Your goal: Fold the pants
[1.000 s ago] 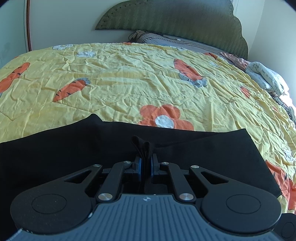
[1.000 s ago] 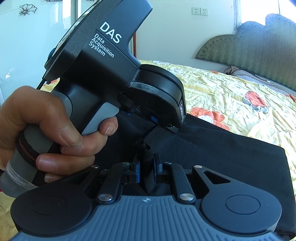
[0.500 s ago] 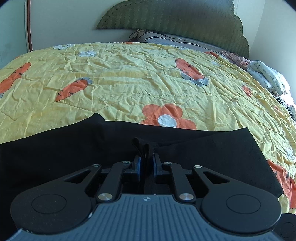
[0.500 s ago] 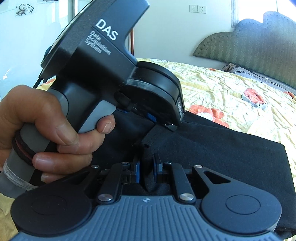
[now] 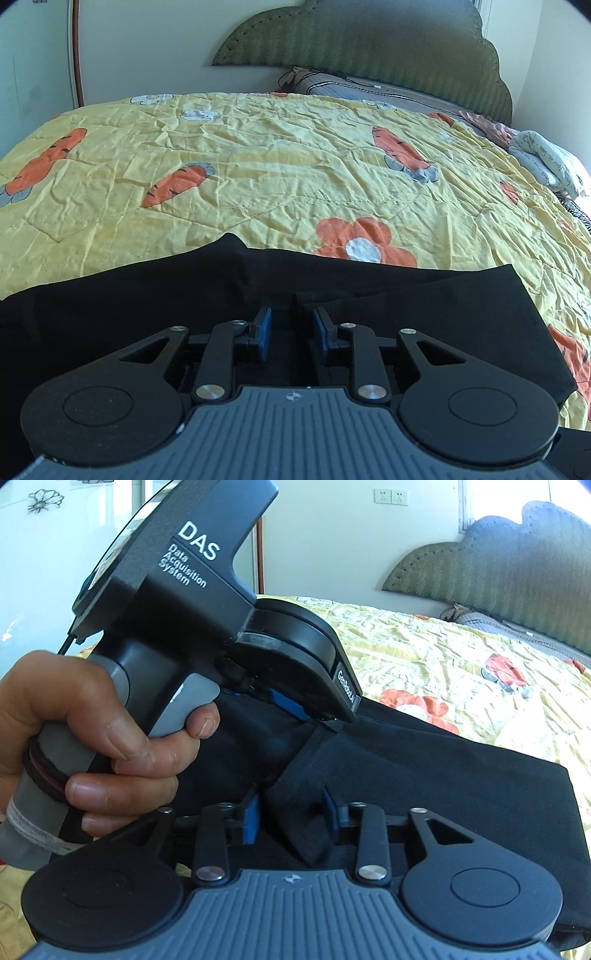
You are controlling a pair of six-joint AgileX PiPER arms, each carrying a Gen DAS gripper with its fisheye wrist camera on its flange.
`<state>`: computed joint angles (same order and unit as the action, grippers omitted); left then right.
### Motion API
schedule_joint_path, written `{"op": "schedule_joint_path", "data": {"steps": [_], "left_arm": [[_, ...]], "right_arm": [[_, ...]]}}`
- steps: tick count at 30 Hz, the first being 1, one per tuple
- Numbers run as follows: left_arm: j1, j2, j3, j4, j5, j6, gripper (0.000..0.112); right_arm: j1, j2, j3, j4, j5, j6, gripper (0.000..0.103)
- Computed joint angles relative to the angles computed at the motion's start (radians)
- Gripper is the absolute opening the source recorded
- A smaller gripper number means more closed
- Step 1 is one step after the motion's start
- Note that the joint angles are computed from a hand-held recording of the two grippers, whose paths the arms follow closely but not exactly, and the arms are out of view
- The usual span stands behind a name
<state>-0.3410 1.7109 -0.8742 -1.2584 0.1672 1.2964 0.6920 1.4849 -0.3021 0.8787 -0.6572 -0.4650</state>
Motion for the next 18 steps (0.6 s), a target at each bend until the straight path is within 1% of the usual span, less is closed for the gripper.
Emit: {"op": "schedule_joint_path", "data": {"steps": [3, 7, 11, 14, 18], "left_arm": [[0.008, -0.009, 0.006, 0.041, -0.036, -0.034, 0.033], [0.06, -0.015, -0.001, 0.16, -0.012, -0.154, 0.033], [0.104, -0.028, 0.003, 0.256, -0.008, -0.241, 0.033], [0.136, -0.038, 0.007, 0.297, -0.002, -0.275, 0.033], [0.177, -0.053, 0.019, 0.375, -0.007, -0.333, 0.033]], "right_arm": [[0.021, 0.001, -0.007, 0.018, -0.005, -0.016, 0.036], [0.027, 0.0, -0.018, 0.012, 0.011, -0.025, 0.036], [0.048, 0.008, -0.035, 0.059, 0.004, -0.052, 0.036], [0.015, -0.002, -0.04, 0.005, 0.05, -0.016, 0.043], [0.048, -0.021, -0.036, 0.027, 0.005, -0.005, 0.043]]}}
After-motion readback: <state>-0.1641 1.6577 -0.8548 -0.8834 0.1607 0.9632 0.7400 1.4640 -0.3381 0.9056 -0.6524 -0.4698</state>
